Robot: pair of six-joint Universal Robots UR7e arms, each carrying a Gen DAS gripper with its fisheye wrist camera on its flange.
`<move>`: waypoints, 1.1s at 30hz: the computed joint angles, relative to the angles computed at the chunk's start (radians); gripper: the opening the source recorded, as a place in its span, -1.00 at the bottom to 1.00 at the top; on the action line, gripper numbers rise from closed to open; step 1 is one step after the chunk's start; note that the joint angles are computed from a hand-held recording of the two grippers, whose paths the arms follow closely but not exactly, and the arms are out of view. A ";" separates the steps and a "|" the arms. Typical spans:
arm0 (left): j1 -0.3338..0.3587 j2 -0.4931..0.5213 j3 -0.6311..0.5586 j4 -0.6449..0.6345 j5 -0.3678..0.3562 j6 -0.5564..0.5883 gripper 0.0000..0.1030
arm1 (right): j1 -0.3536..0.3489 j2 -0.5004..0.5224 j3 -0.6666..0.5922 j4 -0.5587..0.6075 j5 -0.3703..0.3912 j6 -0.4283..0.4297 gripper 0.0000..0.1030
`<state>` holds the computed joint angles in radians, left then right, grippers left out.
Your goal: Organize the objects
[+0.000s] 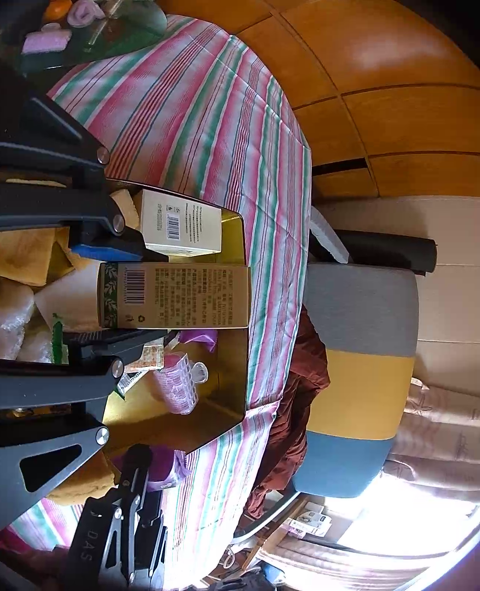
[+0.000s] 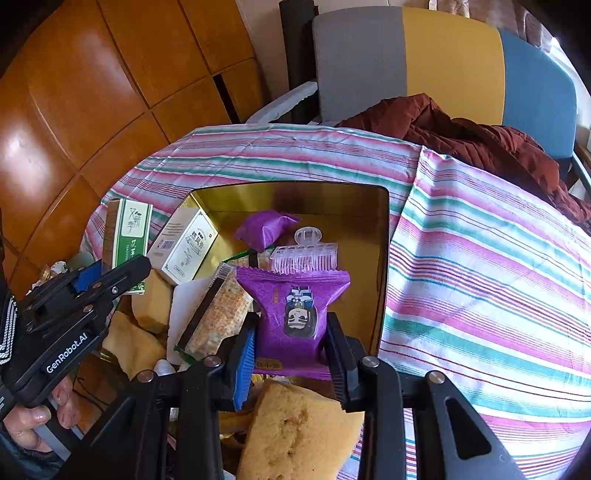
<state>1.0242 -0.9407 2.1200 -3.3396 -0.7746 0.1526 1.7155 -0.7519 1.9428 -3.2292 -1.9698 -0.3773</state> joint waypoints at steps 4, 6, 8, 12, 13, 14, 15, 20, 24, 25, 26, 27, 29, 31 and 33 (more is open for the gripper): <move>0.009 0.028 -0.030 -0.012 0.011 0.012 -0.13 | -0.006 0.004 -0.006 0.011 0.000 0.008 -0.30; 0.013 0.037 -0.041 -0.008 0.012 0.014 -0.02 | -0.010 0.008 -0.010 0.018 -0.003 0.017 -0.30; 0.018 0.036 -0.044 -0.003 0.001 0.006 0.25 | -0.015 0.008 -0.008 0.020 0.000 0.027 -0.22; 0.014 0.036 -0.026 -0.068 0.011 0.018 0.56 | -0.023 0.005 0.001 0.011 0.015 0.034 -0.05; 0.012 0.033 -0.023 -0.071 0.014 0.018 0.56 | -0.022 0.005 0.003 0.008 0.014 0.036 -0.04; 0.009 0.029 -0.019 -0.076 0.019 0.021 0.56 | -0.021 0.005 0.005 0.005 0.011 0.038 -0.04; 0.006 0.026 -0.013 -0.084 0.022 0.026 0.56 | -0.020 0.004 0.008 0.000 0.010 0.038 -0.04; -0.007 0.004 0.036 -0.105 0.039 0.033 0.58 | -0.002 0.008 0.033 -0.065 -0.020 0.030 0.21; -0.016 -0.015 0.078 -0.109 0.053 0.019 0.69 | 0.013 0.017 0.056 -0.143 -0.062 0.022 0.34; -0.018 -0.021 0.089 -0.109 0.054 0.010 0.70 | 0.015 0.018 0.064 -0.162 -0.065 0.020 0.35; -0.020 -0.028 0.099 -0.104 0.055 0.000 0.72 | 0.015 0.015 0.074 -0.178 -0.064 0.019 0.36; -0.021 -0.033 0.107 -0.100 0.057 -0.010 0.74 | 0.015 0.011 0.085 -0.194 -0.061 0.019 0.38; -0.027 -0.039 0.120 -0.104 0.062 -0.027 0.86 | 0.018 0.004 0.108 -0.227 -0.060 0.009 0.39; -0.041 -0.043 0.139 -0.127 0.074 -0.035 1.00 | 0.018 -0.008 0.134 -0.251 -0.047 0.001 0.39; -0.052 -0.045 0.149 -0.145 0.090 -0.035 0.99 | 0.019 -0.019 0.161 -0.268 -0.030 -0.005 0.39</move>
